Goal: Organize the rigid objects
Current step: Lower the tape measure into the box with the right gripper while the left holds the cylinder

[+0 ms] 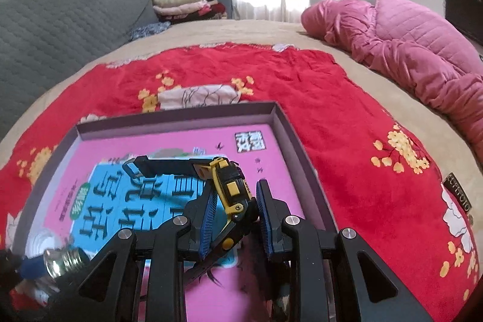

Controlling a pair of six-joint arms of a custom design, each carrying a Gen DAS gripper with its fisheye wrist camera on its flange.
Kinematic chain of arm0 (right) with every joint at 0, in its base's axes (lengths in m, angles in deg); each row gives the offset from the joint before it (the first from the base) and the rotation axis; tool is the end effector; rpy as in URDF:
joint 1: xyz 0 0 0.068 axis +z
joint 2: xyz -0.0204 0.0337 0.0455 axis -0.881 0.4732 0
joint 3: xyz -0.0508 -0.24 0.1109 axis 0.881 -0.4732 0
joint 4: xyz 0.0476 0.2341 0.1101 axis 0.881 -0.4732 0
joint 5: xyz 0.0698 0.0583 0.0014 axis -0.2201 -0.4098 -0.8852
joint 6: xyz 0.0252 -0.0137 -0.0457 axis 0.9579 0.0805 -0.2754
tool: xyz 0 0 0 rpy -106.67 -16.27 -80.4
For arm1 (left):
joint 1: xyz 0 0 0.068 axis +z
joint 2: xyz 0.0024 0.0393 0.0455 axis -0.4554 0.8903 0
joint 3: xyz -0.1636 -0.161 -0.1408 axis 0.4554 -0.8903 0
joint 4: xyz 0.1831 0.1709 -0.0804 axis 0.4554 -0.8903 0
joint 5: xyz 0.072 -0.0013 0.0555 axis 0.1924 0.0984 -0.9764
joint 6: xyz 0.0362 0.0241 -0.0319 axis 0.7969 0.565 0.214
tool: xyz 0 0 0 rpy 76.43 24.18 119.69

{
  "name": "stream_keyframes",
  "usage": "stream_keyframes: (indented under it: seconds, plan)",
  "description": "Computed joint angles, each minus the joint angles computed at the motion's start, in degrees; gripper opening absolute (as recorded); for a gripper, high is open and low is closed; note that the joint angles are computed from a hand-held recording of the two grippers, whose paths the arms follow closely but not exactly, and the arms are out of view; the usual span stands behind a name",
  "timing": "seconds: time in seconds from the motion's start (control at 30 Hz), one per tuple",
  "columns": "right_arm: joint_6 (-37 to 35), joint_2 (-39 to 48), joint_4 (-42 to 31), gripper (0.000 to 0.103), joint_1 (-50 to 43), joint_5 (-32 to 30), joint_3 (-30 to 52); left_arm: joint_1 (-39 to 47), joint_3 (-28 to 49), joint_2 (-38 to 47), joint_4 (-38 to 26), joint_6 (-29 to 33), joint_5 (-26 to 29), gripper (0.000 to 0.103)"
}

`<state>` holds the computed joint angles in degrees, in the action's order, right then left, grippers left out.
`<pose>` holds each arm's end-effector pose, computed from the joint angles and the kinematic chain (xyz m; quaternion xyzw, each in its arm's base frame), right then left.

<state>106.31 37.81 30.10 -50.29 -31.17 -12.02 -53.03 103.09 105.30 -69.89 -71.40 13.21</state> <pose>0.2046 0.0277 0.1629 0.1569 0.9031 -0.0707 0.3934 0.2098 -0.1058 0.1778 0.1916 0.9449 -0.1104 0.2413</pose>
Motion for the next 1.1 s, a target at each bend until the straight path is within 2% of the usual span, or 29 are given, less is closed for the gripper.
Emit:
stream_keyframes:
  seconds: [0.4,0.53,0.87,1.1]
  plan:
    - [-3.41,-1.04,-5.29,0.027,9.15,5.77,-0.68,0.03,0.15,0.44,0.2,-0.37,-0.15,0.047]
    - [-3.55,-3.05,-7.59,0.027,8.78,4.1,-1.23,0.23,0.5,0.7,-0.24,-0.39,-0.09,0.047]
    - [-2.98,-9.78,-10.09,0.027,3.29,-4.75,-3.44,0.27,1.41,1.65,-1.09,0.25,0.34,0.047]
    - [-2.57,-16.22,-12.34,0.027,1.17,-7.71,-4.81,0.12,1.93,2.13,-1.74,0.16,0.84,0.048]
